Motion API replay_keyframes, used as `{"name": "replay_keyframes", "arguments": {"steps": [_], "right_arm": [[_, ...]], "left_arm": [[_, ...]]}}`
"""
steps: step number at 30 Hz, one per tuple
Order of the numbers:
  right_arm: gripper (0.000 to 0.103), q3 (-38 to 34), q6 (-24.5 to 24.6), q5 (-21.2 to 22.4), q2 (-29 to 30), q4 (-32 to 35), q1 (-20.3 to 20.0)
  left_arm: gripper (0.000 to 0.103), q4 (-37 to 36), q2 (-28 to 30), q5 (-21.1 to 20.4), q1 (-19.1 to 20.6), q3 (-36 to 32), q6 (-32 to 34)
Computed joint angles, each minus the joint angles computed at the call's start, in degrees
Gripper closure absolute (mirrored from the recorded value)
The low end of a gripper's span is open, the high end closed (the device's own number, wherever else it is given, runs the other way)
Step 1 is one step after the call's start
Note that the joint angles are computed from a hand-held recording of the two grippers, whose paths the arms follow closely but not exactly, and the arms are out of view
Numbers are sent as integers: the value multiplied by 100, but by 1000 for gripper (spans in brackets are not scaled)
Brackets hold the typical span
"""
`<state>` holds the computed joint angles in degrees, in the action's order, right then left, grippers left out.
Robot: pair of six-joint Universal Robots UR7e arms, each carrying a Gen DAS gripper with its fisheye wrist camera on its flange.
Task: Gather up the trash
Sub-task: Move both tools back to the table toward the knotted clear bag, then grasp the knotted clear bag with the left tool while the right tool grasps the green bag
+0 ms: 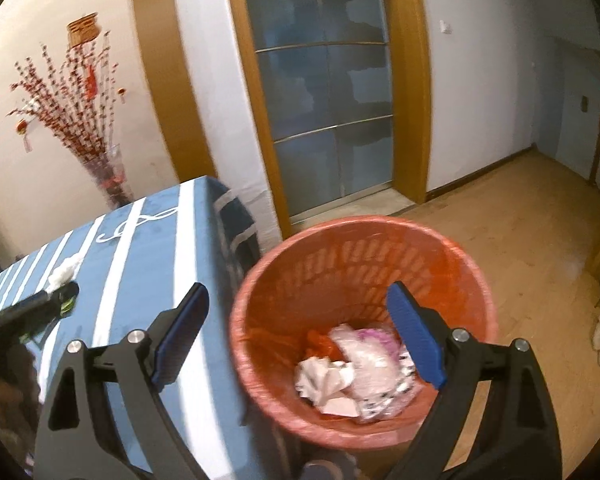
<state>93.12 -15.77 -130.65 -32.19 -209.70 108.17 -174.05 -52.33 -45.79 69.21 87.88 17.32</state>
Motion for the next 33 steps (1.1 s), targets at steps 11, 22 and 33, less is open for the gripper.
{"name": "replay_keyframes", "arguments": {"steps": [11, 22, 33], "right_arm": [[15, -1452, 1, 512, 1027, 1227, 330], [15, -2569, 10, 694, 1685, 2265, 424], [15, -2850, -127, 813, 1856, 2646, 524]], "left_arm": [[15, 691, 523, 374, 590, -1702, 27], [46, 2078, 721, 161, 839, -2232, -382], [73, 1091, 262, -199, 774, -1627, 11]]}}
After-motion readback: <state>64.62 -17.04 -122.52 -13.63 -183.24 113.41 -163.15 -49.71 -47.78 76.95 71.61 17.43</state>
